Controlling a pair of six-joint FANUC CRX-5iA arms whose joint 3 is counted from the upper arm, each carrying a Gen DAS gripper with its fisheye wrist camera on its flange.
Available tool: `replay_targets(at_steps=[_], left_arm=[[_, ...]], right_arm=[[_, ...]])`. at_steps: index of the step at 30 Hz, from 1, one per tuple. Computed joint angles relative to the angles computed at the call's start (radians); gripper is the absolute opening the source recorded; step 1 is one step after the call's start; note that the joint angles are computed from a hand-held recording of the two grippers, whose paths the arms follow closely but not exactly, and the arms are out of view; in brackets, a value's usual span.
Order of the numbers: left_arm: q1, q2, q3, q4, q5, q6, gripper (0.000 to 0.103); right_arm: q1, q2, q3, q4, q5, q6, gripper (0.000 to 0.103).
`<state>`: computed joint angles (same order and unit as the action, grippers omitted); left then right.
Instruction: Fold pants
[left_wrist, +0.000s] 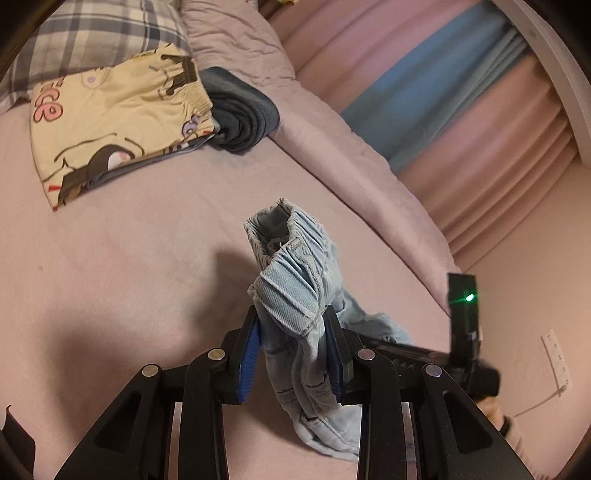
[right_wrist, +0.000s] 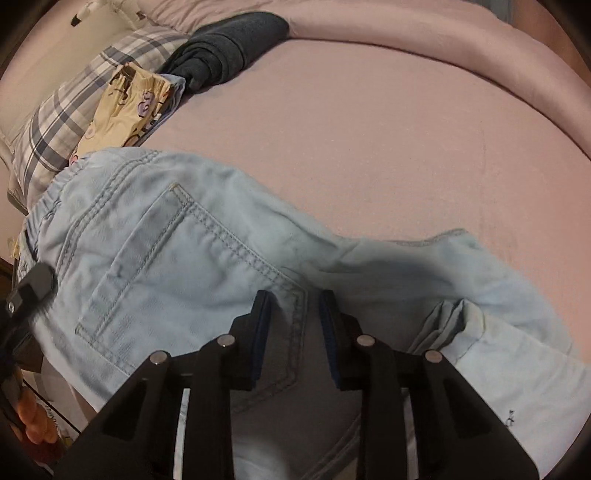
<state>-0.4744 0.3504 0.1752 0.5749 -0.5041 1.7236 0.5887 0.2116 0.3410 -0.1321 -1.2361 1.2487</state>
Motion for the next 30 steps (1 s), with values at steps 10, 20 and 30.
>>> replay_targets(at_steps=[10, 20, 30], left_arm=[[-0.013, 0.028, 0.108, -0.142, -0.072, 0.054, 0.026], [-0.033, 0.032, 0.133, -0.151, -0.081, 0.022, 0.021], [-0.088, 0.047, 0.180, -0.159, -0.110, -0.055, 0.018]], right_arm=[[-0.057, 0.067, 0.075, -0.031, -0.012, -0.010, 0.026], [-0.096, -0.175, -0.125, -0.118, 0.039, 0.008, 0.029], [-0.065, -0.183, -0.218, -0.180, 0.097, -0.001, 0.027]])
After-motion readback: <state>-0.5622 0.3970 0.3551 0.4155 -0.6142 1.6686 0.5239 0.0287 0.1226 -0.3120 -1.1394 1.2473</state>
